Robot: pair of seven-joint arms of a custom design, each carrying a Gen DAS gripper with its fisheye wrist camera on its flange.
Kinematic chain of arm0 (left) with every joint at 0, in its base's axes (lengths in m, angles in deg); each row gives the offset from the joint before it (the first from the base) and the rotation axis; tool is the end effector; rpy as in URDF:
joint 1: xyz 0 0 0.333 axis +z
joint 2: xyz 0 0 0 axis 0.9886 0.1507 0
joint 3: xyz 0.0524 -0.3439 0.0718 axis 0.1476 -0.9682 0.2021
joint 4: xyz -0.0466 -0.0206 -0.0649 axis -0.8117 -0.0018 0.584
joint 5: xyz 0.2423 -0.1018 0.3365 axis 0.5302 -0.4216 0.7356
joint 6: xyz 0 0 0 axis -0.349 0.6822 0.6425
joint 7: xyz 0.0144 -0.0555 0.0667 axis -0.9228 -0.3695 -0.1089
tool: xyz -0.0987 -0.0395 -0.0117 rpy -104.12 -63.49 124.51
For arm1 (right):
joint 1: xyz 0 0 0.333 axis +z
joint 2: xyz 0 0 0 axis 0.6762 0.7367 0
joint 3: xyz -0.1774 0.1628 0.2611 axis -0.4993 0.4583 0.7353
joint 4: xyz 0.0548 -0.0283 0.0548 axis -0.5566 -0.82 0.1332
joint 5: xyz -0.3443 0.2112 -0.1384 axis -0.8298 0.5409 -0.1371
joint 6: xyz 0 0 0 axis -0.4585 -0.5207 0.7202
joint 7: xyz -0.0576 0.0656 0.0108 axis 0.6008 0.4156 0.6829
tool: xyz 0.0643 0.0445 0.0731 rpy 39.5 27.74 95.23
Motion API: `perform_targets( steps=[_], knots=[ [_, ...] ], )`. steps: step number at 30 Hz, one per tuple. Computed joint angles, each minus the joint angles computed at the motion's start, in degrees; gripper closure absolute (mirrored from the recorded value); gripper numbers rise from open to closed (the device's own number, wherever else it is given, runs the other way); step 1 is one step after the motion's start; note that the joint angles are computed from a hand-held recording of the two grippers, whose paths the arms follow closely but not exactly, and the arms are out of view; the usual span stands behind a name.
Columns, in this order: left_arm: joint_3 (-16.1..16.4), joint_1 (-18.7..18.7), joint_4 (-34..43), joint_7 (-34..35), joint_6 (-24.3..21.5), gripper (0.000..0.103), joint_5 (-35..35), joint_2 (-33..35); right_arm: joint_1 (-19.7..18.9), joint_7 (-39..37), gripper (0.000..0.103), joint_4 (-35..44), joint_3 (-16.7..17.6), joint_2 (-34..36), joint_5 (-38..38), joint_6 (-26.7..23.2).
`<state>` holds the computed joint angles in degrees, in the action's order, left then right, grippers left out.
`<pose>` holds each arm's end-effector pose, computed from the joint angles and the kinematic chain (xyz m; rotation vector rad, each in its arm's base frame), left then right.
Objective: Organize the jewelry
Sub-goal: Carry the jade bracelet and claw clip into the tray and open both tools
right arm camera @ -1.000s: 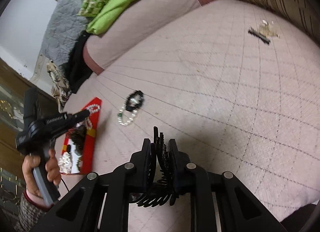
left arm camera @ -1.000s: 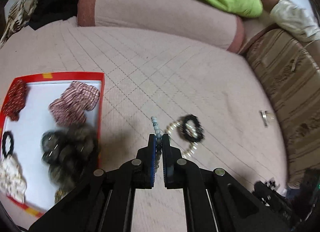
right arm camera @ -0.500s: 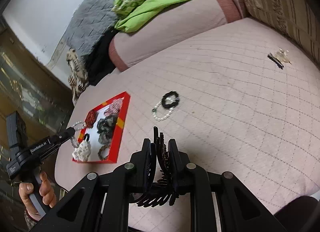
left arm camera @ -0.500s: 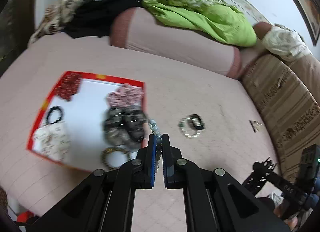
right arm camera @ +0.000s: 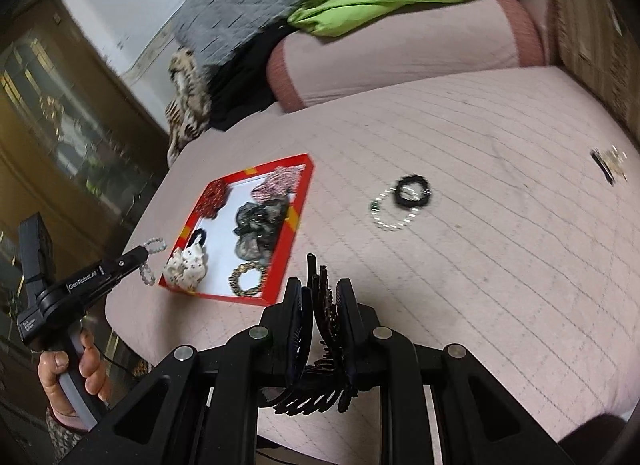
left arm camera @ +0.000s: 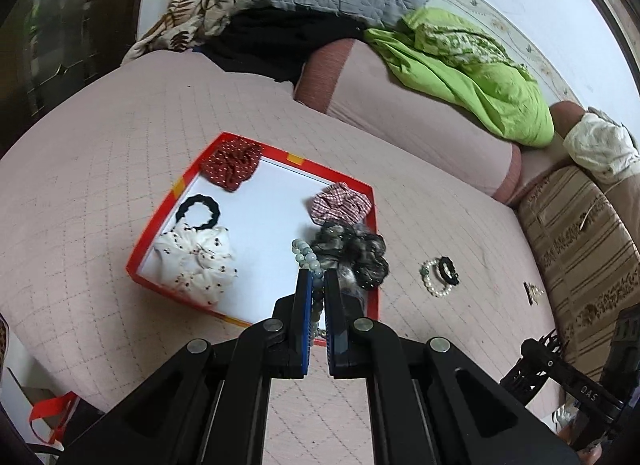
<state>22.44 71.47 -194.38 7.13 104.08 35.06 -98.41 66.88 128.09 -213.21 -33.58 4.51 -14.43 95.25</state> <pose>0.4493 -0.1916 0.5139 -1.9516 1.8150 -1.0460 0.3974 -0.0156 0.4874 -1.5068 1.7572 -0.2115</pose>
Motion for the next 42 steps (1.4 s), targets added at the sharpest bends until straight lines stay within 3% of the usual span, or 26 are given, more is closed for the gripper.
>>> perform_targets(
  steps=[8,12,16,22,30,36,42],
  knots=[
    [4.1,-3.2,-0.1,4.6,1.8,0.098,-4.7,2.0,4.7,-2.8,0.083,5.2,0.7,6.2,1.7,-0.3],
    [7.2,-5.3,1.0,9.5,2.1,0.098,-9.8,4.2,7.5,-6.3,0.083,9.0,0.1,10.4,6.1,-1.7],
    [11.9,-8.7,3.6,18.4,1.3,0.098,-20.0,7.2,9.9,-11.1,0.083,13.9,0.0,15.8,12.2,-3.9],
    [10.5,-4.6,9.2,23.1,0.0,0.098,-23.6,12.7,10.8,-17.4,0.083,21.6,2.0,24.1,19.4,-6.6],
    [6.2,2.0,18.1,19.7,-1.7,0.098,-17.3,20.9,6.9,-20.0,0.083,35.1,6.3,36.7,23.1,-7.3],
    [4.3,3.5,22.4,19.7,-2.6,0.098,-16.4,25.8,1.9,-14.9,0.083,46.0,9.5,46.9,20.6,-10.1],
    [4.7,3.2,24.2,15.5,-4.1,0.098,-10.8,29.2,-3.3,-11.6,0.083,54.1,13.4,54.9,19.9,-15.9]
  ],
)
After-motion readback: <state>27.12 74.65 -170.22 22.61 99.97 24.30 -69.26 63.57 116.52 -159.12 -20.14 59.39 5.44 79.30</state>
